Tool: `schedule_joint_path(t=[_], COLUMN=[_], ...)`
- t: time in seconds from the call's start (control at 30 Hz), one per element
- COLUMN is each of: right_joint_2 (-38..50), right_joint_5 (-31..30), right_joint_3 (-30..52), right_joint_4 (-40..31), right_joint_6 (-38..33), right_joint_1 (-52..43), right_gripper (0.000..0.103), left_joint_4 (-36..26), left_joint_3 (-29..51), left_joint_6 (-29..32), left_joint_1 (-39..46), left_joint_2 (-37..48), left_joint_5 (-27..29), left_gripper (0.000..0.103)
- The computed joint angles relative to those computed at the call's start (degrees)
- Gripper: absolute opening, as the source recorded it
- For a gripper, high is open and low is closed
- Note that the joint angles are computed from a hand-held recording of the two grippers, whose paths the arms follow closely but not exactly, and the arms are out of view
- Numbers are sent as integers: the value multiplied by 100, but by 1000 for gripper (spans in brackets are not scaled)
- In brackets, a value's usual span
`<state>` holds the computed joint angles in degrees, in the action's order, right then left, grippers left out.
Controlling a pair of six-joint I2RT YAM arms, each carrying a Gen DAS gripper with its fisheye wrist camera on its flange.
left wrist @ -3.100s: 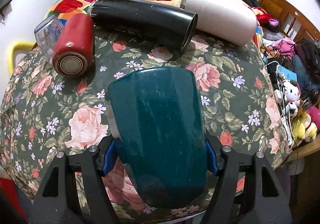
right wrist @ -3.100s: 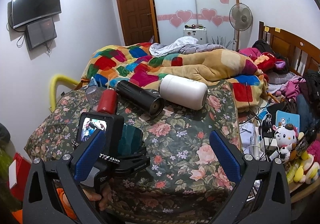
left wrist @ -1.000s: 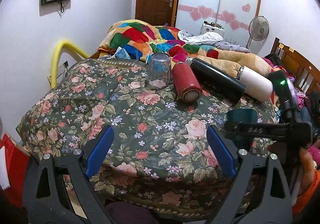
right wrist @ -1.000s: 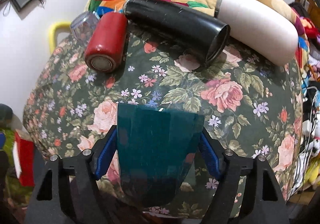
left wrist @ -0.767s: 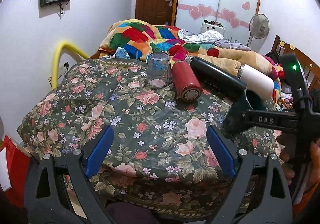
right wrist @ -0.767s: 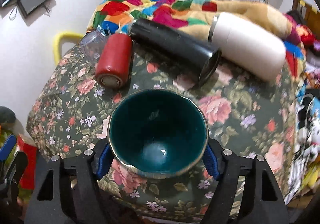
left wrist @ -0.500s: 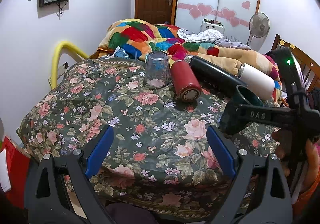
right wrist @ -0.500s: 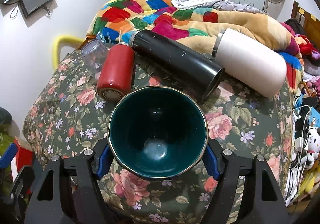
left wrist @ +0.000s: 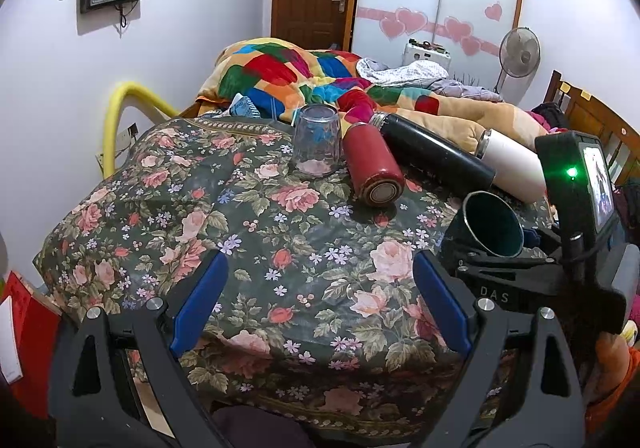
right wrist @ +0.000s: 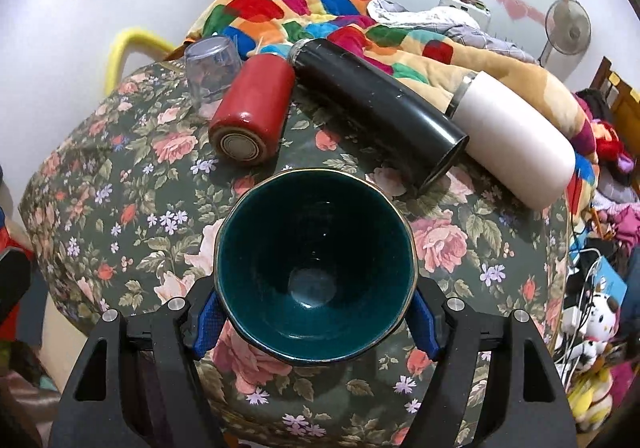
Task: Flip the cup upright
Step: 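Rotate the teal mug opening-up with the right tool and lower it onto the bedspread, then open the right tool and pull it back from the mug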
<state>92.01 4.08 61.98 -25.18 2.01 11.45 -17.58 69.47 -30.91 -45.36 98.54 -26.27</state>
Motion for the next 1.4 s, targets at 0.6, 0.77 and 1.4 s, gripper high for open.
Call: schedule_joint_path(t=[0.6, 0.77, 1.4], right_joint_2=[-1717, -3026, -5992], right_joint_5=[-98, -35, 1424], right_joint_3=[-621, -596, -620], right_joint_4=[-645, -927, -758], right_joint_6=[-159, -114, 544], right_joint_1=[-42, -163, 858], right_gripper=[78, 79, 95], left_joint_4=[-362, -376, 1428], left_joint_3=[116, 318, 171], left_joint_6=[34, 241, 2085], left_joint_1=[-562, -939, -2807], left_joint_2=[-708, -1077, -1992], left_joint_5=[-603, -1037, -3433], left_gripper=[94, 94, 102])
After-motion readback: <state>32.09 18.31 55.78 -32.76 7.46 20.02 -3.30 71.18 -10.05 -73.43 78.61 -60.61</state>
